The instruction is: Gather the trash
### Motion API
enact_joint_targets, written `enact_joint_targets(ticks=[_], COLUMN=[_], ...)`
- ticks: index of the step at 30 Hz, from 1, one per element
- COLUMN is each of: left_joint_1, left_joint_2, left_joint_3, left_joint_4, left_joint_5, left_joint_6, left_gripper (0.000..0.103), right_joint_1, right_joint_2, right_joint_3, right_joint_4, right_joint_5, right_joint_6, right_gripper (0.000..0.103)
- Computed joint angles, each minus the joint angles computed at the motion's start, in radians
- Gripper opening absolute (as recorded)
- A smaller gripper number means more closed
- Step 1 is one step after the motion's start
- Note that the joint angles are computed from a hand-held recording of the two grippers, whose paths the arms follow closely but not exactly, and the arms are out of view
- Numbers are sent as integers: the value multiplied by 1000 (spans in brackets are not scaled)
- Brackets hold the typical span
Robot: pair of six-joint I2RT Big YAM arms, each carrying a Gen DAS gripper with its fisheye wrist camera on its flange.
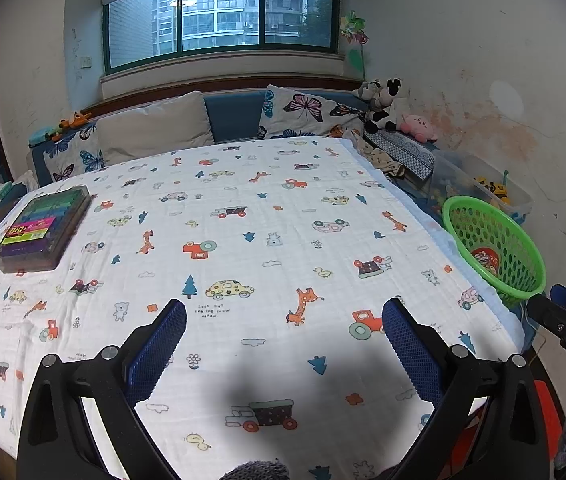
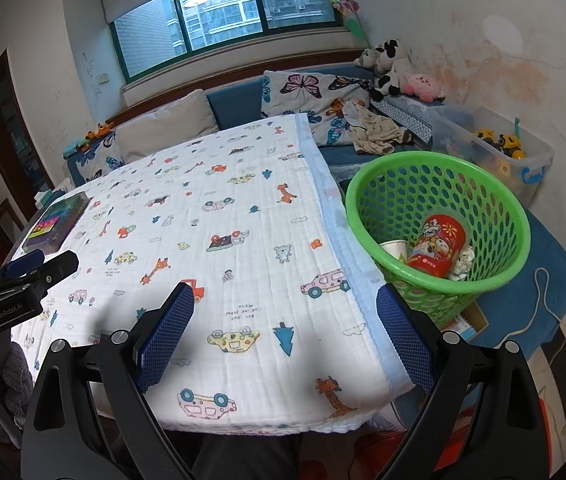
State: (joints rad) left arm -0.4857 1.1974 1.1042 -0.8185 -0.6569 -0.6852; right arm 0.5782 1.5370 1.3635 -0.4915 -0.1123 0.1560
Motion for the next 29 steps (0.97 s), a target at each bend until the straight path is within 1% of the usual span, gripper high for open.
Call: enact_joint_targets(ticks=[14,19,29], left_joint_1=[1,-3,-9], left_joint_2=[1,4,11], left_joint_3=[-5,-6,-2], left_joint_4=[4,8,-2], left_joint_5=[1,-14,-16], left_joint_6=[0,5,-1], left_gripper=[95,95,95], right_joint_1=[2,3,6], right_joint_2=[1,3,4], right_joint_3=[-2,-4,-5], right_joint_4=[2,5,6], right_joint_5=[-3,-6,-5], right_joint_6=[3,3,3], right_gripper=[92,92,92])
